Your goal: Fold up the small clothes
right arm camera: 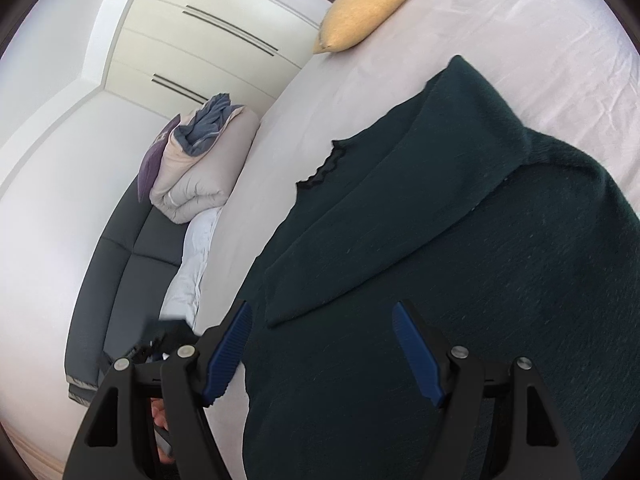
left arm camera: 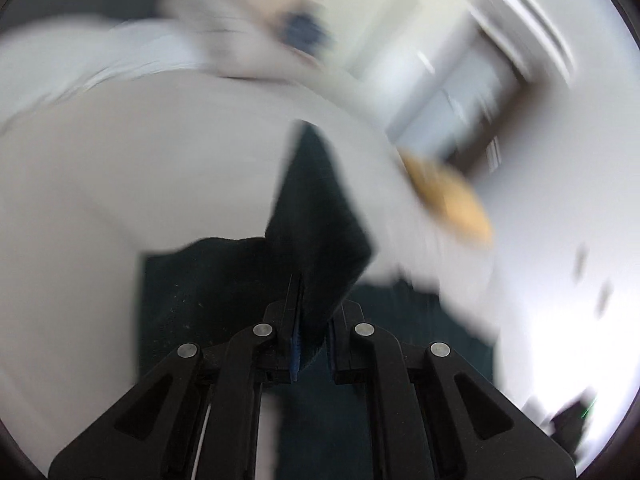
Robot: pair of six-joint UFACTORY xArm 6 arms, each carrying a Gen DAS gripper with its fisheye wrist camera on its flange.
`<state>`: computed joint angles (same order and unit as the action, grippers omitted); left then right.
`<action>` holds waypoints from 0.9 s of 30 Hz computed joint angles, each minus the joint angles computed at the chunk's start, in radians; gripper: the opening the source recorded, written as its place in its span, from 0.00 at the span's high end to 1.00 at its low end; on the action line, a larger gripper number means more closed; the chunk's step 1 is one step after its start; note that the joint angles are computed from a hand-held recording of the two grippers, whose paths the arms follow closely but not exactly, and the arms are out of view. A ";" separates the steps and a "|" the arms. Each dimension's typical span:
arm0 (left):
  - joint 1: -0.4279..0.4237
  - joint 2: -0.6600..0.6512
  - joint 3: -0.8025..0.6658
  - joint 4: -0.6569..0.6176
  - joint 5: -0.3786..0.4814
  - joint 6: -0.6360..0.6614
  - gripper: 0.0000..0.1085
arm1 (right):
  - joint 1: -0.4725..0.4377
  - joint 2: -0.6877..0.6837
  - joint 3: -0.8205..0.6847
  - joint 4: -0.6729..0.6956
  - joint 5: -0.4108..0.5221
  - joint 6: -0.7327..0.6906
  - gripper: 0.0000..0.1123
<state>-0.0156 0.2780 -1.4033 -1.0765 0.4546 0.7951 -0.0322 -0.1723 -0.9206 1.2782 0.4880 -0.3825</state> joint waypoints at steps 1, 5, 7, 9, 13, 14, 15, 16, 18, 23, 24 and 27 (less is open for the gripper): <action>-0.077 -0.003 0.043 0.075 -0.078 0.016 0.92 | -0.007 0.017 -0.016 0.005 0.015 -0.004 0.32; -0.238 0.016 0.169 0.313 -0.289 -0.041 0.92 | -0.020 0.101 -0.104 -0.030 0.094 0.011 0.32; -0.277 0.017 0.228 0.351 -0.348 -0.045 0.92 | -0.019 0.162 -0.168 -0.048 0.147 0.023 0.32; -0.296 0.007 0.265 0.337 -0.375 -0.034 0.92 | -0.013 0.235 -0.243 -0.041 0.201 0.020 0.32; -0.300 0.022 0.254 0.106 -0.398 0.197 0.92 | 0.008 0.366 -0.368 -0.020 0.276 0.070 0.32; -0.304 0.017 0.262 0.067 -0.407 0.242 0.92 | 0.018 0.403 -0.407 -0.016 0.294 0.084 0.32; -0.321 0.011 0.286 0.057 -0.430 0.248 0.92 | 0.026 0.427 -0.434 -0.016 0.308 0.096 0.34; -0.321 0.017 0.267 0.088 -0.426 0.222 0.92 | 0.037 0.455 -0.470 -0.013 0.324 0.103 0.34; -0.320 0.038 0.244 0.110 -0.425 0.206 0.92 | 0.058 0.504 -0.542 -0.033 0.359 0.111 0.35; -0.319 0.028 0.249 0.193 -0.425 0.141 0.92 | 0.097 0.659 -0.749 -0.178 0.432 0.245 0.56; -0.316 0.028 0.247 0.210 -0.421 0.124 0.92 | 0.101 0.679 -0.775 -0.197 0.439 0.259 0.71; -0.301 0.020 0.239 0.191 -0.368 0.128 0.91 | 0.120 0.698 -0.810 -0.250 0.434 0.246 0.90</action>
<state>-0.3165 0.2980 -1.1645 -0.8856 0.0866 0.9234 0.0874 0.5255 -1.7306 1.0285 0.9217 -0.1362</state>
